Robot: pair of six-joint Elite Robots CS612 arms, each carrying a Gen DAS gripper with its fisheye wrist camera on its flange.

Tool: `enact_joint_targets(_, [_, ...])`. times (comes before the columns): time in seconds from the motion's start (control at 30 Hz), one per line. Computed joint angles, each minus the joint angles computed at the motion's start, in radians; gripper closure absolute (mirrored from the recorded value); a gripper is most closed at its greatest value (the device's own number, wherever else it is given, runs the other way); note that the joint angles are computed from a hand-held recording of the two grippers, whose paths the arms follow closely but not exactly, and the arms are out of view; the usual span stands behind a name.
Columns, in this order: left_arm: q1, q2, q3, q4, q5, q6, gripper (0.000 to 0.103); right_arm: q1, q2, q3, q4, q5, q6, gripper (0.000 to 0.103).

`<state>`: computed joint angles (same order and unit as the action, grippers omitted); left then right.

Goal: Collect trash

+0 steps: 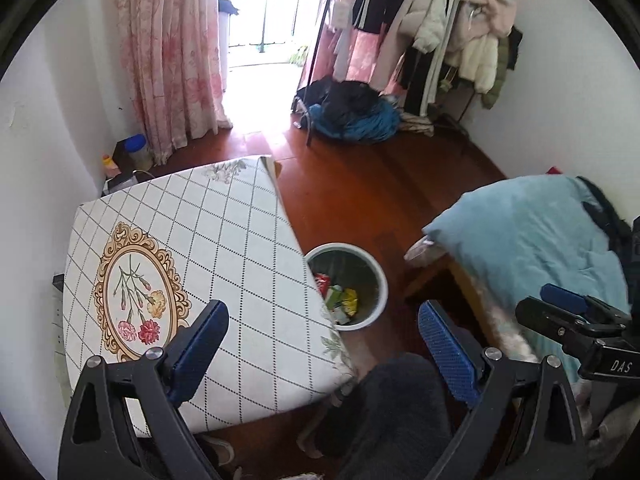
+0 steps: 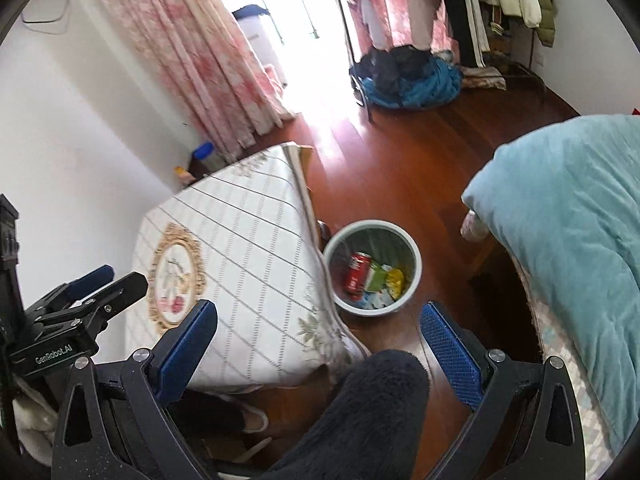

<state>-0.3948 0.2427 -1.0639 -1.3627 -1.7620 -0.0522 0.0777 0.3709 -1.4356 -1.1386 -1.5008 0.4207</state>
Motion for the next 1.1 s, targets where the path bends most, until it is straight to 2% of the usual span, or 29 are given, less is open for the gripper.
enact_joint_targets(0.23, [0.019,-0.001,-0.045,-0.022,-0.065,-0.027,0.006,0.003,-0.027,-0.031,-0.018,0.041,-0.025,0.000])
enact_joint_targets(0.47, [0.027,-0.006,-0.069,-0.023,-0.103,-0.012,0.006,0.003,-0.047,-0.037,-0.029,0.084,-0.042,0.000])
enact_joint_targets(0.93, [0.030,-0.007,-0.081,-0.020,-0.126,0.004,0.006,0.004,-0.060,-0.033,-0.011,0.098,-0.061,0.000])
enact_joint_targets(1.03, [0.030,-0.008,-0.079,-0.019,-0.126,0.003,0.000,0.003,-0.062,-0.029,-0.008,0.099,-0.066,0.000])
enact_joint_targets(1.1, [0.030,-0.009,-0.078,-0.018,-0.127,0.006,0.000,0.004,-0.063,-0.026,-0.007,0.099,-0.068,0.000])
